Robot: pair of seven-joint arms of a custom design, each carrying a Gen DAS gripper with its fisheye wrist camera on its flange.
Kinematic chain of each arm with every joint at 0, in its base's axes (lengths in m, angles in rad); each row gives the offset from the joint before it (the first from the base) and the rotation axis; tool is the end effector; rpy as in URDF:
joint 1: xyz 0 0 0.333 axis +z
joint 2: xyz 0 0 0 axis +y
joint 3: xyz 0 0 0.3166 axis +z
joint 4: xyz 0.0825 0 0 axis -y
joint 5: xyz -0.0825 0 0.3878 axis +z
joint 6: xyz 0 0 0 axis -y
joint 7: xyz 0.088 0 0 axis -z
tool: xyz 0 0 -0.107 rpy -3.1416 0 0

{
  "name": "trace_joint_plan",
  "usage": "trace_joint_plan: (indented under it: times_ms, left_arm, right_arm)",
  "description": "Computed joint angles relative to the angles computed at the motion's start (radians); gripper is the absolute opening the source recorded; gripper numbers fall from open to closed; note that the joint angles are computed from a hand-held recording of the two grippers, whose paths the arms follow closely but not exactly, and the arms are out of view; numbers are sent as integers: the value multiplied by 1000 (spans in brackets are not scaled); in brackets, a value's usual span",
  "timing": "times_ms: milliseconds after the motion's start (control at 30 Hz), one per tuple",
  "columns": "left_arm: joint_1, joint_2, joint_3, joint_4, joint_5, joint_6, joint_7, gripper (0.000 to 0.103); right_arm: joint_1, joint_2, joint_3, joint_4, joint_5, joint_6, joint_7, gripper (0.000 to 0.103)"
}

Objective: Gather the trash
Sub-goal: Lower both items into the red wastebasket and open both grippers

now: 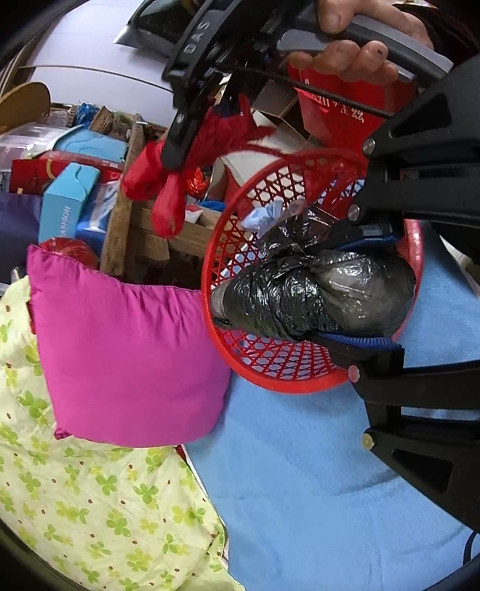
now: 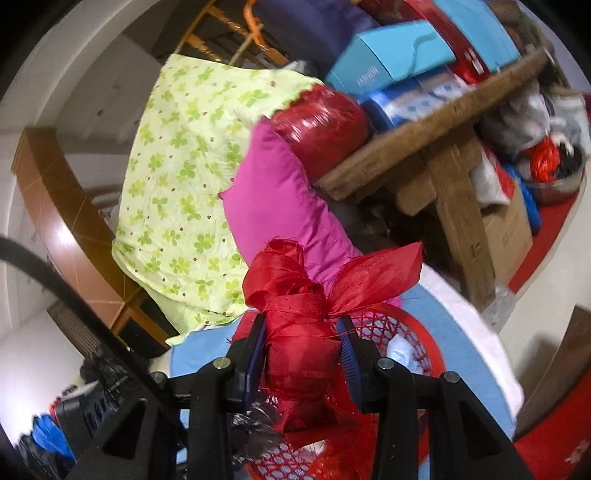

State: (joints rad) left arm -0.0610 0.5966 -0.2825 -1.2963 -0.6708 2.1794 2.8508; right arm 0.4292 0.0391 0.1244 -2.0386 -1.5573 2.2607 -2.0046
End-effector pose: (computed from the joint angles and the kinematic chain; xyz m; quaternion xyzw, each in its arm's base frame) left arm 0.7209 -0.2256 0.4503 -0.1531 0.9077 -0.3903 0.0195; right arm 0.5184 0.2884 0.4637 -0.1744 0.7940 -0.3345 0.4768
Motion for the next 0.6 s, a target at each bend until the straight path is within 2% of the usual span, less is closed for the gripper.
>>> trace_joint_plan:
  times_ms: [67, 100, 133, 167, 200, 267, 333, 400, 533, 600]
  left_arm:
    - [-12, 22, 6, 23, 16, -2, -23, 41]
    - [-20, 36, 11, 36, 26, 3, -42, 48]
    - [-22, 40, 13, 36, 30, 15, -53, 52]
    - [-21, 45, 12, 37, 28, 28, -58, 59]
    - [-14, 47, 7, 35, 20, 43, -53, 62]
    - [-5, 42, 1, 22, 11, 75, -34, 63]
    - [7, 28, -6, -2, -2, 110, -7, 68]
    - [35, -4, -24, -54, -52, 180, 59, 73]
    - [79, -62, -58, -140, -170, 315, 215, 81]
    - [116, -94, -86, -180, -268, 368, 326, 89]
  right_arm:
    - [-14, 20, -13, 9, 5, 34, 15, 42]
    - [-22, 33, -21, 15, 12, 60, 22, 47]
    - [-30, 44, -30, 18, 14, 90, 38, 52]
    - [-38, 55, -38, 20, 5, 125, 68, 62]
    - [-43, 63, -44, 21, -7, 150, 93, 68]
    - [-47, 80, -53, 28, -27, 184, 117, 68]
    - [-40, 86, -53, 28, -26, 179, 125, 68]
    - [-24, 79, -49, 16, -68, 152, 168, 68]
    - [18, 61, -18, 22, -1, 47, 29, 68]
    - [39, 51, -3, 28, 24, 8, -35, 68]
